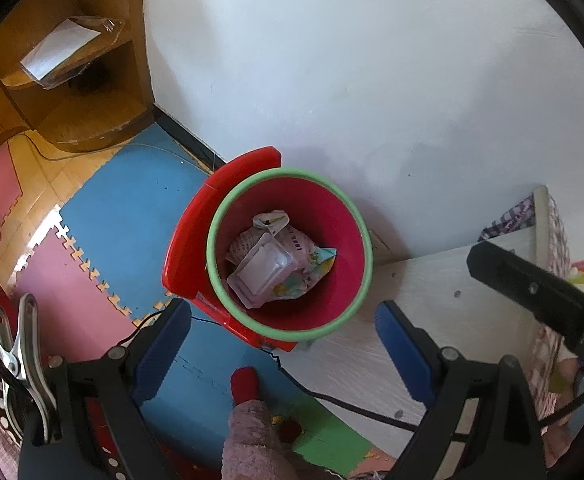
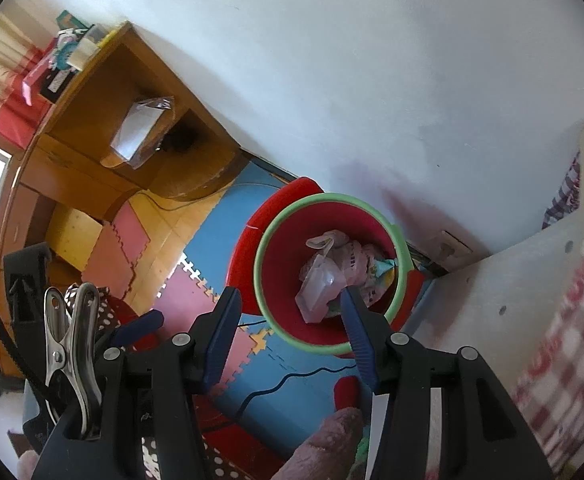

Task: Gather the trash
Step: 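Withdraw both open grippers from above the bucket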

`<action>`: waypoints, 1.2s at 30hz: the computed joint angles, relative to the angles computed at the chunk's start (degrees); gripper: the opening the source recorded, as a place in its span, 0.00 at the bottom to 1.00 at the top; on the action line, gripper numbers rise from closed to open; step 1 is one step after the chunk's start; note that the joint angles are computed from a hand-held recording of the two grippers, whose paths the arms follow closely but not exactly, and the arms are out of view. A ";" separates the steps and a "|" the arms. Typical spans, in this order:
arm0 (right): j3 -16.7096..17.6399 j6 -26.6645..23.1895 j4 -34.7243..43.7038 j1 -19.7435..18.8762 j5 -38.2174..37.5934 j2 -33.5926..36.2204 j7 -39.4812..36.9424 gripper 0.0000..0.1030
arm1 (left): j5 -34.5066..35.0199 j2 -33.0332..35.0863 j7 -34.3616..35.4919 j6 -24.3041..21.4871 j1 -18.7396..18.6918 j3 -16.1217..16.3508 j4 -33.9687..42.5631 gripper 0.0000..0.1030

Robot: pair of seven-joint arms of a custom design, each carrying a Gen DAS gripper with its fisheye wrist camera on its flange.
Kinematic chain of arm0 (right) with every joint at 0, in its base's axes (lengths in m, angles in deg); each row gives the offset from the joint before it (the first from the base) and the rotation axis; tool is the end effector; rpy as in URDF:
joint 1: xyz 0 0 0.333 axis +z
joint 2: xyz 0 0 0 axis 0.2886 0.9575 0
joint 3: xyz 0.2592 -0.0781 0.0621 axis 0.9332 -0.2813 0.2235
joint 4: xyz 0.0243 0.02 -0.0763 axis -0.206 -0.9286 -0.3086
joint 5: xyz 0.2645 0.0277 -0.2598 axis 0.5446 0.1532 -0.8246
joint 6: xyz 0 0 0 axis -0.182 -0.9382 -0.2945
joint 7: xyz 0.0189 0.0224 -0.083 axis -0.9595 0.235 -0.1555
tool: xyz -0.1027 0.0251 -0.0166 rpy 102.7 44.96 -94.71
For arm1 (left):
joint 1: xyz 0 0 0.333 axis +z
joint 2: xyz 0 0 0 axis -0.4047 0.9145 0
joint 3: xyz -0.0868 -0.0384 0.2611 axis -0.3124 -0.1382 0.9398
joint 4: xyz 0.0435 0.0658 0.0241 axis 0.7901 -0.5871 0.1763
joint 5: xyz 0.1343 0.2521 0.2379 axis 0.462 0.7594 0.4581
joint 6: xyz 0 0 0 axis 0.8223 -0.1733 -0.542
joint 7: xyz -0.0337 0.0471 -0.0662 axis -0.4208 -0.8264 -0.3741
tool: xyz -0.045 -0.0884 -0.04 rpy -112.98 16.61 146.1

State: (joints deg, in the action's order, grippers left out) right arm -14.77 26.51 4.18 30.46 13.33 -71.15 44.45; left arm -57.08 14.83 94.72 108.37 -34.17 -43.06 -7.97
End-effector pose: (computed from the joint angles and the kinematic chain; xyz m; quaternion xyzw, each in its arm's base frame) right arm 0.5290 0.1836 0.7035 -0.7050 0.6797 0.0098 0.2022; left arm 0.4785 -0.2158 0.6747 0.7507 -0.6362 0.1778 0.0062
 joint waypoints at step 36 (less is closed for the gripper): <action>-5.73 -0.27 -18.58 4.52 10.31 -32.34 -8.03 0.51 | 11.92 -11.49 -17.81 -17.45 -3.01 -10.31 12.85 0.93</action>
